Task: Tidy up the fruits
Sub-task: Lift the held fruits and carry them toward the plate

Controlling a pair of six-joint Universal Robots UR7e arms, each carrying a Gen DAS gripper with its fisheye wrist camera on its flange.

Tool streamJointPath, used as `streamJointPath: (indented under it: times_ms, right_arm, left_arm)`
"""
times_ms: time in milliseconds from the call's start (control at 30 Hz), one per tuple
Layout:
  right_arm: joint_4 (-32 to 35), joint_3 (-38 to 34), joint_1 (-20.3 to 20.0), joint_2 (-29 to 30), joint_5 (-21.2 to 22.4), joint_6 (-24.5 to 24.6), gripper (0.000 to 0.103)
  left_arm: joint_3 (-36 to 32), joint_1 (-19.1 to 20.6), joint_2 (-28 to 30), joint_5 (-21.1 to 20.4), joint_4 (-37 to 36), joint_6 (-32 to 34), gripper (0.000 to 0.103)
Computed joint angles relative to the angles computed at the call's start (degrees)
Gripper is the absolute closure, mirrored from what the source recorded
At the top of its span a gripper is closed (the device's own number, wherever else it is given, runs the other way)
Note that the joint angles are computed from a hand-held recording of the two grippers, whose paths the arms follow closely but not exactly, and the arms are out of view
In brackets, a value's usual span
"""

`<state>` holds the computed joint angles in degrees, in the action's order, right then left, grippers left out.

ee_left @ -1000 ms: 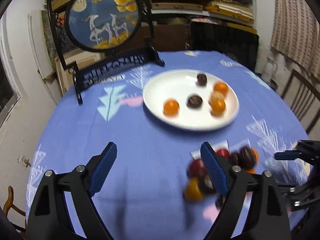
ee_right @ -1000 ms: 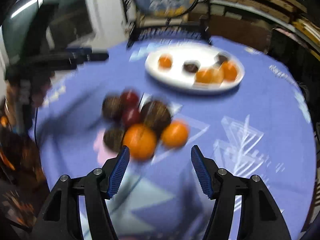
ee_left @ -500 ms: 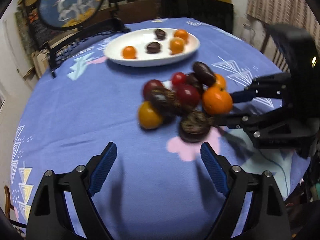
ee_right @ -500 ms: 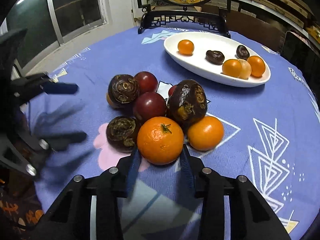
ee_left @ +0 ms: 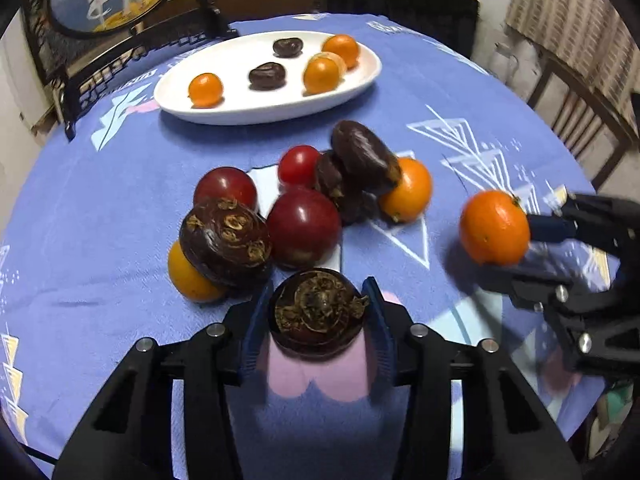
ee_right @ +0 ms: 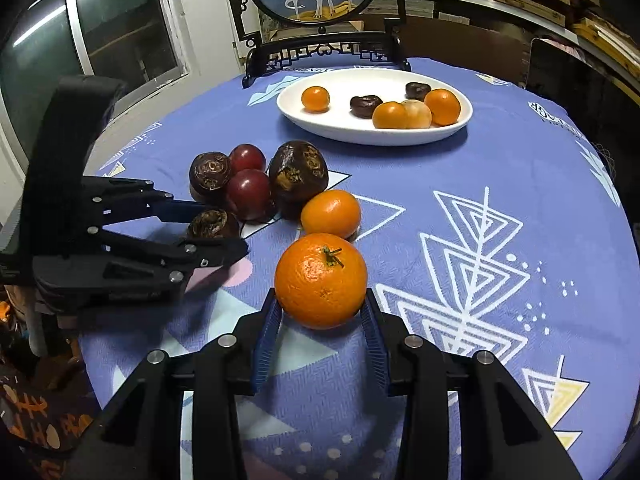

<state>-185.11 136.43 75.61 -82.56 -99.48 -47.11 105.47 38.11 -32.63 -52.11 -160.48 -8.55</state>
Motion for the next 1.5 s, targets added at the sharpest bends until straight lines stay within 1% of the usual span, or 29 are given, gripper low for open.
streamJointPath:
  times_ms: [100, 300, 500, 600, 800, 1100, 1367, 1500]
  right_arm:
    - [-0.2, 0.5, 0.0, -0.4, 0.9, -0.3, 0.062]
    - [-0.4, 0.8, 0.9, -0.7, 2.3, -0.3, 0.062]
    - [-0.8, 0.6, 2.2, -0.6, 3.0, 0.3, 0.062]
    - [-0.6, 0.3, 2.8, -0.5, 3.1, 0.4, 0.062]
    - [0.0, -0.2, 3.2, 0.3, 2.7, 0.3, 0.062]
    - [1.1, -1.8, 3.8, 1.0, 2.4, 0.9, 0.062]
    - [2.0, -5.1, 5.0, 1.6, 1.8, 0.9, 0.062]
    - [2.5, -8.0, 5.9, 2.3, 1.5, 0.8, 0.062]
  left_arm:
    - [2.3, -1.3, -0.9, 2.2, -1.8, 1.5, 0.058]
    - [4.2, -1.7, -3.8, 5.8, -5.4, 1.2, 0.058]
    - [3.3, -1.7, -4.8, 8.3, -5.8, 2.2, 0.058]
    - [2.6, -2.1, -4.3, 10.9, -6.8, 3.8, 0.058]
    - [1.7, -2.3, -3.3, 11.7, -8.4, 5.2, 0.058]
    - [-0.8, -1.6, -1.9, 11.9, -8.3, 7.1, 0.058]
    - [-5.3, -0.7, 0.5, 13.3, -9.4, 12.1, 0.058]
    - [-9.2, 0.1, 2.4, 14.5, -9.9, 15.2, 0.058]
